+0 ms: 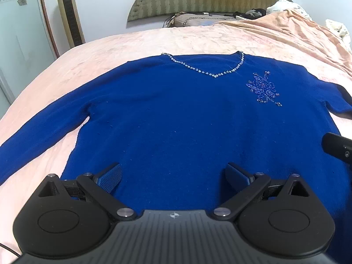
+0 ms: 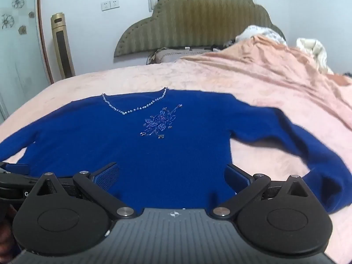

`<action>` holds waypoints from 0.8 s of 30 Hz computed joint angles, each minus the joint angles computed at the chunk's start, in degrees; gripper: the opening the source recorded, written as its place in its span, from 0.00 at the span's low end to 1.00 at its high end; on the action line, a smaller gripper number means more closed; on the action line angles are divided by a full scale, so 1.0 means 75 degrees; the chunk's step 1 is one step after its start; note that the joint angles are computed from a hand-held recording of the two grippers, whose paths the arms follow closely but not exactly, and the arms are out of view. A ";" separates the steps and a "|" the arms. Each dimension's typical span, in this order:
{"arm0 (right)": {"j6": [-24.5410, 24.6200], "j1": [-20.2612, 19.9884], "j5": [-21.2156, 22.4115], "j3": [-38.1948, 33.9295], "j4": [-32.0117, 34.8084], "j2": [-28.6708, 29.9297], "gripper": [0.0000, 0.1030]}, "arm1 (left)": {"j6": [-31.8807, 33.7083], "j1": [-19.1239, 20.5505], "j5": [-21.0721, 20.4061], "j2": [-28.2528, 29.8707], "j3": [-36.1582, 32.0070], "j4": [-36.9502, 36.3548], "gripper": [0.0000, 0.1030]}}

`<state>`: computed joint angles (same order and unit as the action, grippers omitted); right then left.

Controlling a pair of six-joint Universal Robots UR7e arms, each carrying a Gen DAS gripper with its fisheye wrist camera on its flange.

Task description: Fold small clothes

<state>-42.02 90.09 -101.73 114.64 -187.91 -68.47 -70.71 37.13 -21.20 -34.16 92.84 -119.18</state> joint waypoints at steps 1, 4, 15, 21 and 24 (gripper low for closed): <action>0.0015 0.0003 0.0000 -0.0065 0.0075 0.0010 1.00 | -0.0062 0.0003 -0.0006 0.0007 -0.0030 0.0102 0.98; 0.0103 -0.0072 0.0068 -0.0170 0.0204 0.0002 1.00 | -0.0172 0.0010 -0.0001 0.0049 -0.0130 0.0365 0.98; 0.0175 -0.0227 0.0183 -0.0196 0.0101 0.0105 1.00 | -0.0263 0.0032 -0.0031 0.0164 -0.0344 0.0691 0.98; -0.0485 -0.0413 0.0663 -0.0114 -0.0107 0.0104 0.99 | -0.0025 0.0021 -0.0034 0.0242 -0.0380 0.0512 0.98; -0.1367 -0.0506 0.0883 -0.0117 -0.1256 0.0372 0.99 | 0.0089 0.0019 -0.0036 0.0306 -0.0476 0.0540 0.98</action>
